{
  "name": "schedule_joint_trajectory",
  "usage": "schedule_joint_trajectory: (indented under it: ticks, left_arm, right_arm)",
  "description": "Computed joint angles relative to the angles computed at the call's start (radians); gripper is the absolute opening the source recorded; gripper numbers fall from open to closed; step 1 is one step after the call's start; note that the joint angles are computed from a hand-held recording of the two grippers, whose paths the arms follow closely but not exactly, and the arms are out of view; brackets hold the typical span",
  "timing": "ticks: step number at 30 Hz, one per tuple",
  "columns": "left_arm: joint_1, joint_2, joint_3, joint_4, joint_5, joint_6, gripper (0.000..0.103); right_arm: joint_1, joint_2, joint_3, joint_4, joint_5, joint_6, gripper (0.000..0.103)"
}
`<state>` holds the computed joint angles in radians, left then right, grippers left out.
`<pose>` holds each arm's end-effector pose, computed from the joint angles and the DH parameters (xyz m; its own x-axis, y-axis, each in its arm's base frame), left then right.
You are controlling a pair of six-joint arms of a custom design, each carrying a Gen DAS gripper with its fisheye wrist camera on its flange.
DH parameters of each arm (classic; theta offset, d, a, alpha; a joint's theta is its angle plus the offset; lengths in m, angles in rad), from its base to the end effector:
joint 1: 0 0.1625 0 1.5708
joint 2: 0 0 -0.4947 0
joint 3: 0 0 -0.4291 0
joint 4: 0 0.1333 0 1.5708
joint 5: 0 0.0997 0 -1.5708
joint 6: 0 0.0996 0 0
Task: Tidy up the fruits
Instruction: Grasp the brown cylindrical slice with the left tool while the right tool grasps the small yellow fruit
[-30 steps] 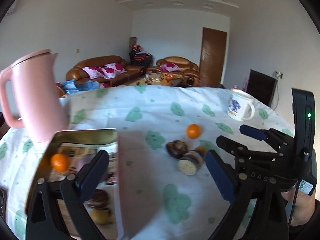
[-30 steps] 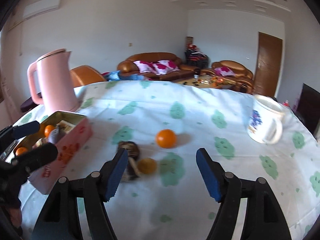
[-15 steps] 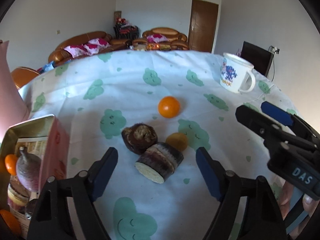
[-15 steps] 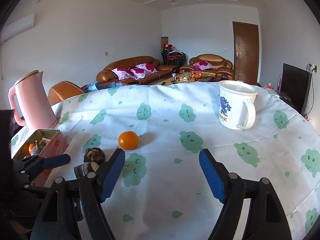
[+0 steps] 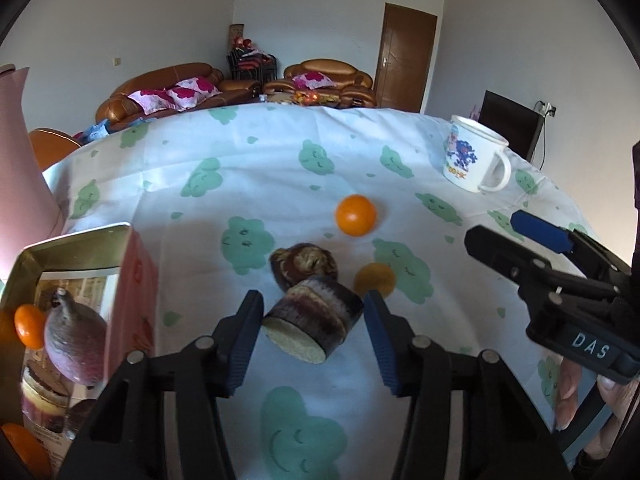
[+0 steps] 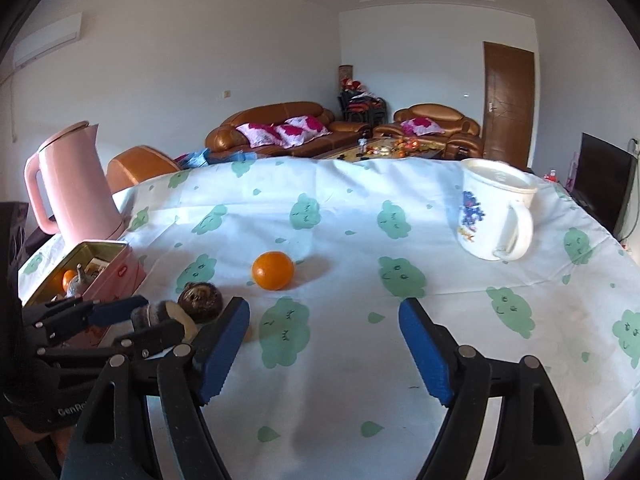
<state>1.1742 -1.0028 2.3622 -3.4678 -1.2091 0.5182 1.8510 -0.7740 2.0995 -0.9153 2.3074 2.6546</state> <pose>-0.0336 -0.5166 0.1310 -0.6459 0.5611 -0.5177 0.7502 0.5921 -0.2943 0.1982 -0.4486 -0.0288 -0.7281 0.1628 0.6659 -0.5103 0.5199 -0.6851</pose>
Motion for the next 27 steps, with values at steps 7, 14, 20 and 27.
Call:
schedule_joint_trajectory:
  ticks: [7, 14, 20, 27]
  left_arm:
    - [0.051, -0.027, -0.044, 0.081, -0.065, -0.016, 0.054]
    - [0.061, -0.038, -0.037, 0.061, -0.094, 0.008, 0.054]
    - [0.065, -0.039, -0.04, 0.039, -0.078, 0.002, 0.054]
    - [0.069, -0.043, -0.04, 0.044, -0.095, 0.005, 0.054]
  right_arm:
    - [-0.011, 0.046, -0.127, 0.251, -0.024, 0.077, 0.077]
    - [-0.017, 0.095, -0.216, 0.395, -0.033, 0.112, 0.057]
    - [-0.02, 0.129, -0.279, 0.509, -0.029, 0.134, 0.053]
    - [-0.036, 0.144, -0.314, 0.605, -0.071, 0.169, 0.029]
